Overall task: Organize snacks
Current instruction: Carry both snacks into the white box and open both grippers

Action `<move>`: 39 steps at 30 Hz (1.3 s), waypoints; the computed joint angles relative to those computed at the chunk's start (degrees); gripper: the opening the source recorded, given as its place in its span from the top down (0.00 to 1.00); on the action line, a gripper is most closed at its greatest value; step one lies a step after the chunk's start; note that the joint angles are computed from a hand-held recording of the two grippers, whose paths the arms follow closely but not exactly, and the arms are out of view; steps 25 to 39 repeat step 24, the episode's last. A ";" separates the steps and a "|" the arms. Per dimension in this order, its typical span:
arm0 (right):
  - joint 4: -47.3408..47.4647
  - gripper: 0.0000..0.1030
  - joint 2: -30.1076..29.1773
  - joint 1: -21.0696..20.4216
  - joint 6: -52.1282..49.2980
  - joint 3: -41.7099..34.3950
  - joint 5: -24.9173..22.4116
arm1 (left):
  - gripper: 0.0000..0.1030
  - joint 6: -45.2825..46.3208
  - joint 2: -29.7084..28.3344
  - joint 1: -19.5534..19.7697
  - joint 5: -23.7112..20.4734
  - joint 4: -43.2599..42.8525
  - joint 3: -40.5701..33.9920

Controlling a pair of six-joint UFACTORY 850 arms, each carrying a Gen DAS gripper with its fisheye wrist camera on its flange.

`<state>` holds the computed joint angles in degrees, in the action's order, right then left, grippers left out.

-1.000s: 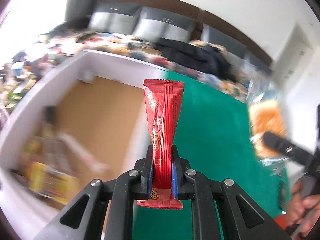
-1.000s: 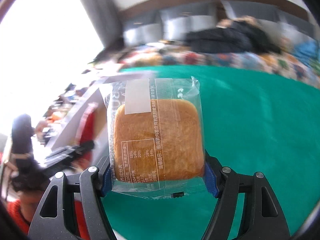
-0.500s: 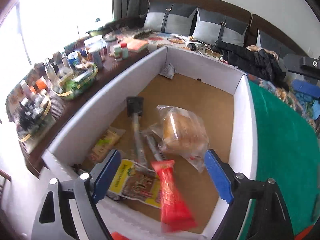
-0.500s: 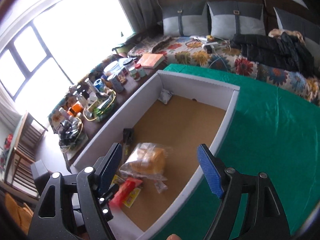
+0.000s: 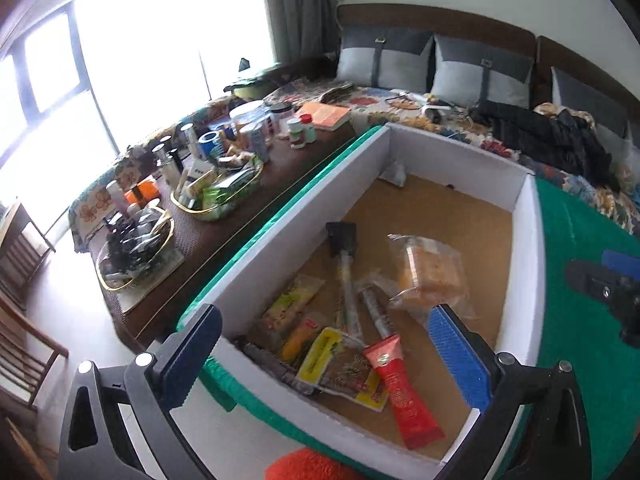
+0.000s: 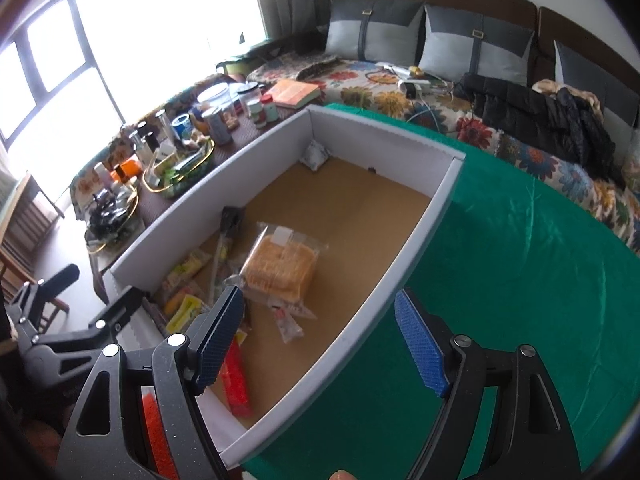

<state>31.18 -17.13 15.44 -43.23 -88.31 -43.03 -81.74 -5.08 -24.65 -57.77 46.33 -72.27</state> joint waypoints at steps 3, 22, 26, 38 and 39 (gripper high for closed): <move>-1.16 0.21 0.35 0.60 0.43 0.72 -0.16 | 0.01 0.90 0.06 0.44 -0.55 -1.84 0.09; -4.36 0.21 0.61 2.53 2.22 1.29 -0.01 | 0.01 -1.21 2.26 1.40 3.61 -2.92 1.98; -4.32 0.21 0.65 2.61 2.21 1.28 -0.19 | 0.01 -1.14 1.93 1.15 2.88 -2.17 1.61; -4.32 0.21 0.65 2.61 2.21 1.28 -0.19 | 0.01 -1.14 1.93 1.15 2.88 -2.17 1.61; -4.32 0.21 0.65 2.61 2.21 1.28 -0.19 | 0.01 -1.14 1.93 1.15 2.88 -2.17 1.61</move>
